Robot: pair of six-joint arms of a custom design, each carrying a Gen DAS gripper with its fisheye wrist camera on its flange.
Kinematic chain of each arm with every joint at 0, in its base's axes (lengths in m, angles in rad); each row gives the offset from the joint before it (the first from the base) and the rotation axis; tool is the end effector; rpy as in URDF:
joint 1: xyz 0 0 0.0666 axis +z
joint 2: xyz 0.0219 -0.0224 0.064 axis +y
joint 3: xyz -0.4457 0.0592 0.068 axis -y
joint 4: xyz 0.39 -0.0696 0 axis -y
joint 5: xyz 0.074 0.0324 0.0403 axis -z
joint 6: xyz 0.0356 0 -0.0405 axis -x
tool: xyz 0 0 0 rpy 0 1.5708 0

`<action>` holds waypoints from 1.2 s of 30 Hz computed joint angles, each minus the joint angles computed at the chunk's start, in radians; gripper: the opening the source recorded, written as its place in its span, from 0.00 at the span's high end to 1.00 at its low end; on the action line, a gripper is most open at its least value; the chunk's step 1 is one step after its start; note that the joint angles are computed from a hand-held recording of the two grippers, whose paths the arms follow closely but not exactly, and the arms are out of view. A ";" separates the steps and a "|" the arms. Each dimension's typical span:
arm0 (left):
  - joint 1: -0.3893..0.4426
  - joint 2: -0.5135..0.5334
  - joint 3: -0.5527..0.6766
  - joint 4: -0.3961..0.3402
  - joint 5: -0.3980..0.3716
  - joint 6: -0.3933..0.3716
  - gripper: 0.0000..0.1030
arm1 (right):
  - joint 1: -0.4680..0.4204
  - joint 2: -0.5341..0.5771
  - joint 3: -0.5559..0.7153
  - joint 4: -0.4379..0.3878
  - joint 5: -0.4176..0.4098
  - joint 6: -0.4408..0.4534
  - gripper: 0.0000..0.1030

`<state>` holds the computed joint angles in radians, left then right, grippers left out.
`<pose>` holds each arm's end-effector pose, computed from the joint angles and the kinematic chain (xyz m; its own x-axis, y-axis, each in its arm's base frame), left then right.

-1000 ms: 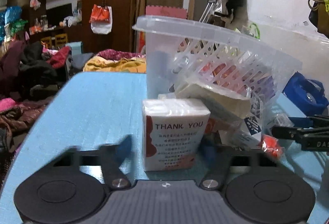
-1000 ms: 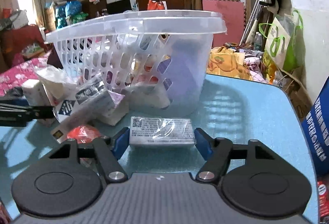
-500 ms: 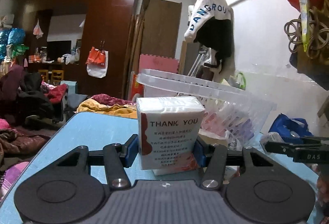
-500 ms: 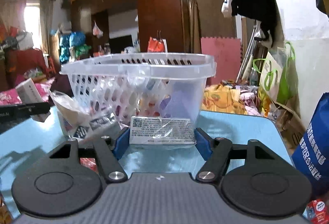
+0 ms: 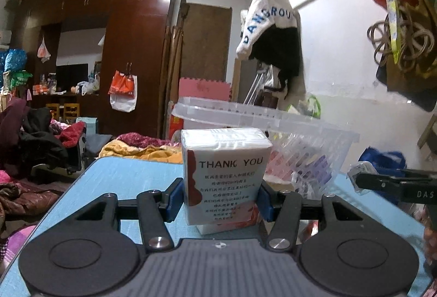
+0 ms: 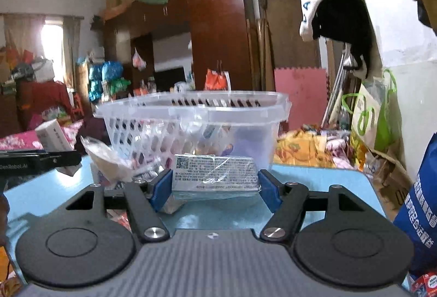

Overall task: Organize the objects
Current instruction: 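Lift both held items into the white basket and open both grippers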

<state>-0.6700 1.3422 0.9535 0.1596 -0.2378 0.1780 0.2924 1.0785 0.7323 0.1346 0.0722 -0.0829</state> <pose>0.3606 -0.2755 0.4075 -0.2502 -0.0213 -0.9680 0.3855 0.9149 -0.1198 0.3313 0.0966 0.4000 -0.2186 0.0204 -0.9756 -0.2026 0.9771 0.0659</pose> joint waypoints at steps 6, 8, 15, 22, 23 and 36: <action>0.020 -0.028 0.021 -0.041 0.122 0.074 0.44 | 0.023 -0.058 -0.055 0.123 -0.002 0.009 0.32; 0.012 -0.043 0.048 -0.051 0.101 0.048 0.44 | 0.040 -0.081 -0.034 0.115 0.010 0.024 0.32; 0.051 0.076 0.374 -0.306 0.186 0.059 0.44 | 0.023 0.060 0.284 -0.159 -0.014 0.099 0.32; 0.076 0.300 0.683 -0.617 0.201 0.081 0.29 | 0.002 0.270 0.528 -0.343 0.022 0.135 0.16; 0.079 0.317 0.707 -0.649 0.198 0.089 0.24 | 0.000 0.279 0.535 -0.350 0.027 0.136 0.14; 0.003 0.018 0.257 -0.321 0.068 -0.022 0.02 | 0.032 0.036 0.185 -0.282 -0.112 0.065 0.00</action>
<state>-0.6670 1.3606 1.2109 -0.1616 -0.1696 0.1560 0.3247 1.1144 0.9177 -0.1473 -0.0399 -0.0176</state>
